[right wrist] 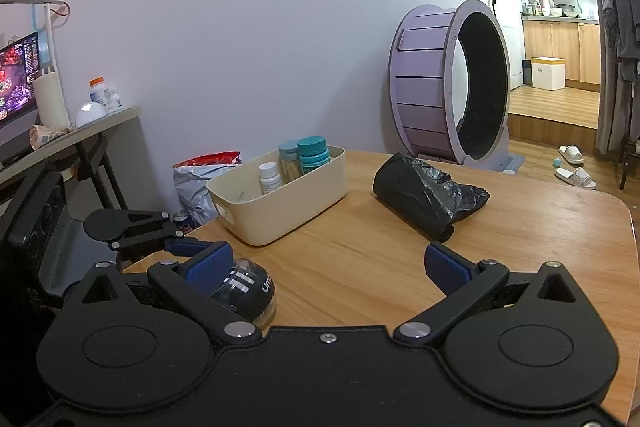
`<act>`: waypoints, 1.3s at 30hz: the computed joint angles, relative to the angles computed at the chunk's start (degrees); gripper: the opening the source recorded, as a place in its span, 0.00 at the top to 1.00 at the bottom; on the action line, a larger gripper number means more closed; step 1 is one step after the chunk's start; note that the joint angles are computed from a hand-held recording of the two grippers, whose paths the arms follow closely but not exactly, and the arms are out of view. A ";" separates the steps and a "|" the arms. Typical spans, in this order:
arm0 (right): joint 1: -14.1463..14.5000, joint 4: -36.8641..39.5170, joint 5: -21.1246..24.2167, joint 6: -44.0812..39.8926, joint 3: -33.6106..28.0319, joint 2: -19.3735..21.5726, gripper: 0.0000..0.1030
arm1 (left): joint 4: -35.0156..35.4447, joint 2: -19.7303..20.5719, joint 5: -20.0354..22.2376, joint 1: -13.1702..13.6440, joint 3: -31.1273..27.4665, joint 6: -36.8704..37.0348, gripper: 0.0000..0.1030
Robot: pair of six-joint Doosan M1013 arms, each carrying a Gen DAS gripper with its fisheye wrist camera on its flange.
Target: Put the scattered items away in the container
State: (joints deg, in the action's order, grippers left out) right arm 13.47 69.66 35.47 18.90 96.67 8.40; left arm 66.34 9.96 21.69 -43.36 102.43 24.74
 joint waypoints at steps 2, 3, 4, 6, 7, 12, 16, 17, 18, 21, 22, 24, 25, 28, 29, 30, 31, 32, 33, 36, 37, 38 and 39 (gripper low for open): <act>-0.10 0.28 0.29 -0.29 0.07 -0.05 0.00 | -2.76 0.17 -0.28 0.18 0.12 1.97 0.32; -0.15 0.28 0.55 -0.29 0.01 -0.02 0.00 | -1.00 0.22 -0.39 0.06 0.39 -0.03 0.32; -0.23 0.21 0.93 -0.27 -0.01 -0.01 0.00 | -0.32 0.26 -0.50 0.07 0.47 -1.03 0.32; -0.23 -0.39 1.53 -0.06 -0.15 0.07 0.00 | 0.10 0.32 -1.82 0.46 0.44 -2.66 0.32; -0.24 -0.70 1.91 -0.03 -0.21 0.10 0.00 | -1.29 0.42 -2.46 0.72 0.23 -1.92 0.32; -0.52 -1.58 4.75 0.06 -0.51 0.21 0.00 | -4.87 1.04 -2.77 0.99 -0.68 1.45 0.32; -0.70 -4.34 7.99 1.52 -1.15 0.34 0.00 | -6.36 1.10 -3.22 1.23 -0.60 1.62 0.32; -0.67 -5.57 8.76 2.31 -1.36 0.41 0.00 | -7.11 1.08 -3.24 1.30 -0.62 1.97 0.32; -0.62 -7.05 9.62 3.34 -1.63 0.48 0.00 | -8.25 1.09 -3.09 1.33 -0.77 2.75 0.32; -0.35 -10.50 11.27 5.46 -2.11 0.62 0.00 | -12.26 1.11 -2.24 1.35 -1.31 6.00 0.32; -0.28 -11.35 11.80 6.08 -2.26 0.64 0.00 | -13.70 1.13 -1.86 1.35 -1.52 7.31 0.32; -0.26 -12.41 12.99 6.91 -2.55 0.69 0.00 | -16.93 1.11 -1.29 1.42 -1.81 9.90 0.32; -0.28 -12.69 13.48 7.18 -2.66 0.69 0.00 | -17.73 1.10 -1.28 1.47 -1.83 10.46 0.32; -0.43 -13.22 14.65 7.67 -2.93 0.67 0.00 | -18.37 1.17 -1.22 1.52 -1.92 10.64 0.31; -0.44 -13.66 14.86 8.10 -3.01 0.64 0.00 | -18.71 1.25 -1.00 1.51 -2.06 10.92 0.31; -0.43 -14.11 15.05 8.55 -3.12 0.67 0.00 | -19.56 1.37 -0.64 1.51 -2.29 11.68 0.31; -0.43 -14.51 15.25 8.96 -3.22 0.71 0.00 | -20.93 1.48 -0.18 1.52 -2.57 12.83 0.31; -0.41 -14.91 15.48 9.29 -3.29 0.74 0.00 | -22.14 1.60 0.22 1.53 -2.83 13.72 0.31; -0.35 -15.38 15.63 9.63 -3.37 0.77 0.00 | -22.95 1.70 0.47 1.56 -3.03 14.28 0.31; -0.21 -16.16 15.92 10.13 -3.54 0.81 0.00 | -24.72 1.91 1.39 1.53 -3.55 15.64 0.31; -0.24 -16.11 16.05 10.11 -3.54 0.81 0.00 | -25.05 1.98 1.69 1.50 -3.70 15.97 0.31; -0.26 -16.06 16.17 10.16 -3.56 0.82 0.00 | -25.42 2.08 1.98 1.49 -3.89 16.34 0.31; -0.27 -16.09 16.32 10.21 -3.57 0.83 0.00 | -26.01 2.15 2.32 1.48 -4.08 16.98 0.31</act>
State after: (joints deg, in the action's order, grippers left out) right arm 13.19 53.57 51.79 29.10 93.09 9.22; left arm 40.33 12.11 24.01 -41.89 98.35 41.71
